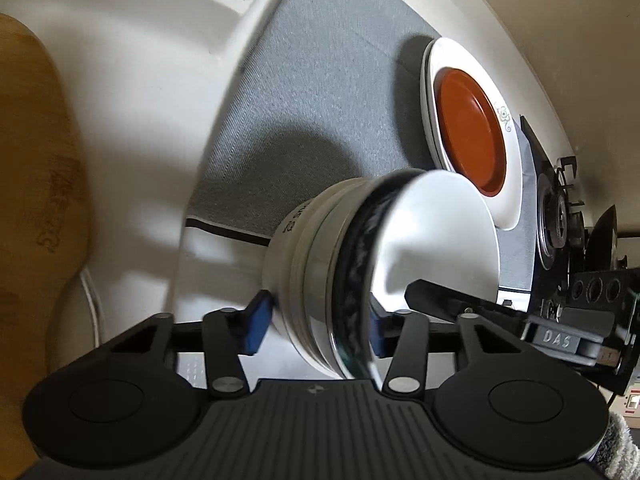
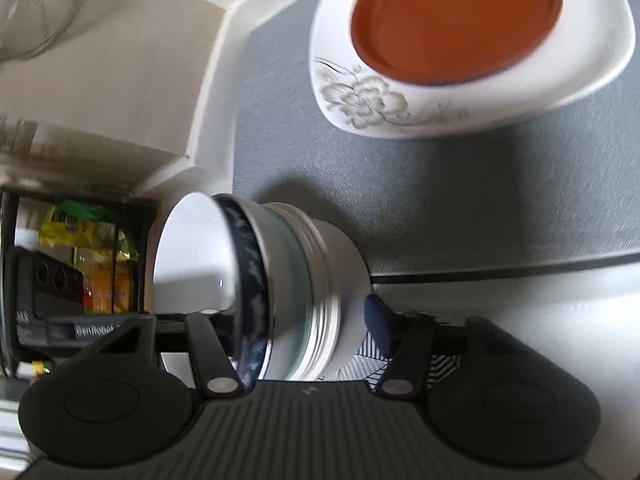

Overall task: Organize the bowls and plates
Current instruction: 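Lower the bowl stack onto the terracotta plate with both grippers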

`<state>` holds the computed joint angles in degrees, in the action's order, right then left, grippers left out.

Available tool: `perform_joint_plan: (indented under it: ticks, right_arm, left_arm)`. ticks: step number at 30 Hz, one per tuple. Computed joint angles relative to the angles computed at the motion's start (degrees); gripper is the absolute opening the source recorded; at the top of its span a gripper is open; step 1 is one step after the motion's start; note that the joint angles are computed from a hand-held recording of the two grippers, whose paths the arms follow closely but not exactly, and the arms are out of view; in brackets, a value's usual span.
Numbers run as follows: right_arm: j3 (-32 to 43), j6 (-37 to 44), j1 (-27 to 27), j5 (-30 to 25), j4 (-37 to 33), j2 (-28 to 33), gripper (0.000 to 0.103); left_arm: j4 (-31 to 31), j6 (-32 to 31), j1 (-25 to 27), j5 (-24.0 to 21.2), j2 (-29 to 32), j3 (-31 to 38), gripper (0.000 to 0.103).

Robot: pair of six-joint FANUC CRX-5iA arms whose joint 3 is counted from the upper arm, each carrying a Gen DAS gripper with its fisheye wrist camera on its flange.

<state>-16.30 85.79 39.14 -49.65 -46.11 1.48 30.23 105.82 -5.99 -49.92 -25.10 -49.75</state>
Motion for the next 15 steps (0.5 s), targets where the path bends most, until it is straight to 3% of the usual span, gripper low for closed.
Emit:
perform_joint_plan:
  ticks: [9, 15]
  right_arm:
    - [-0.5, -1.2, 2.5, 2.2, 5.0, -2.3, 0.048]
    - [0.0, -1.7, 3.5, 1.0, 7.4, -2.5, 0.048]
  left_arm:
    - [-9.2, 8.7, -4.3, -2.6, 1.7, 6.2, 0.04]
    - [-7.4, 7.2, -3.9, -0.8, 2.1, 4.9, 0.039]
